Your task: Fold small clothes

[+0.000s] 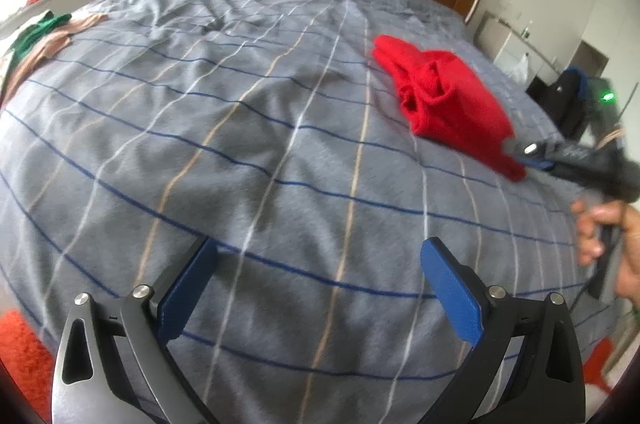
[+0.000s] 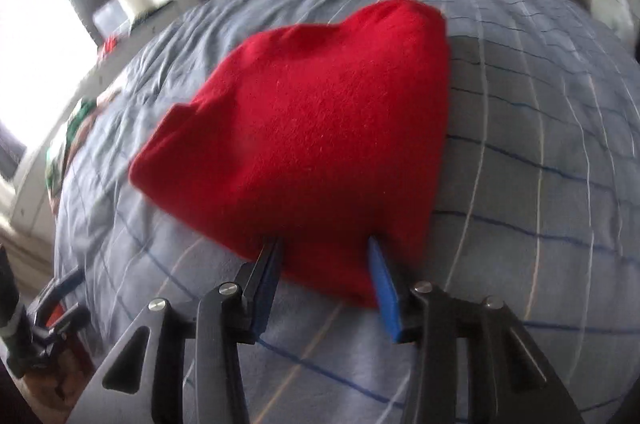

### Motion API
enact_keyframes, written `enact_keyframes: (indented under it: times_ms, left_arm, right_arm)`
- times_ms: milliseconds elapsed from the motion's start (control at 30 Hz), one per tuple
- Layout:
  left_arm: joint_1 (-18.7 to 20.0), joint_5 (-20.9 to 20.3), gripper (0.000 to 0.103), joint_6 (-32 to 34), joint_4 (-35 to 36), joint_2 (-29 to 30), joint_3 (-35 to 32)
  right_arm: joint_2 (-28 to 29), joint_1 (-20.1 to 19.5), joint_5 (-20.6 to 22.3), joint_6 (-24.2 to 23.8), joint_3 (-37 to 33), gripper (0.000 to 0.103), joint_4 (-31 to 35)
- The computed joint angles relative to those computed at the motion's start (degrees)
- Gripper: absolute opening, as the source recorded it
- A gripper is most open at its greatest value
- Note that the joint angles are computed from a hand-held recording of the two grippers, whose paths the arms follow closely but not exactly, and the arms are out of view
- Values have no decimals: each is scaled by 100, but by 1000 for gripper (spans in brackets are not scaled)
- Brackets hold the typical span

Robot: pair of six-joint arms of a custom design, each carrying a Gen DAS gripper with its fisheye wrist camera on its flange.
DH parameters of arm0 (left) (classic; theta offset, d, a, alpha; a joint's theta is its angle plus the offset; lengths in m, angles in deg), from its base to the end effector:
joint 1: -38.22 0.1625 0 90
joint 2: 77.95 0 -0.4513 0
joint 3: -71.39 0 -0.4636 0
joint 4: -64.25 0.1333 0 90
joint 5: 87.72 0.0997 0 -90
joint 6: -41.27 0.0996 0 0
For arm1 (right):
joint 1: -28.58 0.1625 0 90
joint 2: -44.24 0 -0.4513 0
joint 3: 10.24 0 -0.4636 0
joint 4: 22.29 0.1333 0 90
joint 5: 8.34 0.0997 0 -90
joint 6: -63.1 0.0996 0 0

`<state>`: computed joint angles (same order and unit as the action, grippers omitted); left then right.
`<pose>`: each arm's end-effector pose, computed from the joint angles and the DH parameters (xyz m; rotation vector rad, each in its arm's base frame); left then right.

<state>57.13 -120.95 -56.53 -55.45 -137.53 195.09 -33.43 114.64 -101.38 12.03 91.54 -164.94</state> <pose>-0.3860 -0.3612 0.0332 -0.1518 2.2533 -1.1312 0.0827 -0.6619 0.3743 1.1038 -2.5781 0.5983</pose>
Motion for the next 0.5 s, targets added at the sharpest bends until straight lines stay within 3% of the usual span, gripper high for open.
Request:
enact_keyframes:
  times_ms: [33,67,100,167,300,500]
  left_arm:
    - [27,-40,102,49,46,-34,-56]
    - [55,-19,102,169,-37,-70,-91]
    - [91,76,102,379,-202,-103,-147]
    - [161,298,102,596,79,-63,-496]
    - [247,646,102,692,1259,210,-1334]
    - [375,660,102,1057,1465,447,-1734]
  right_arm:
    - [-108,-51,224,189,-39,45,234]
    - [-201,-95,393,252,-66,52,388]
    - [-290,-134,521,246,-81,69,457]
    - [-437,-206,670,144,-29,84,316]
    - [-612,-370,739,113,-76,84,212]
    - [-876,-698,911,35,68,84,94]
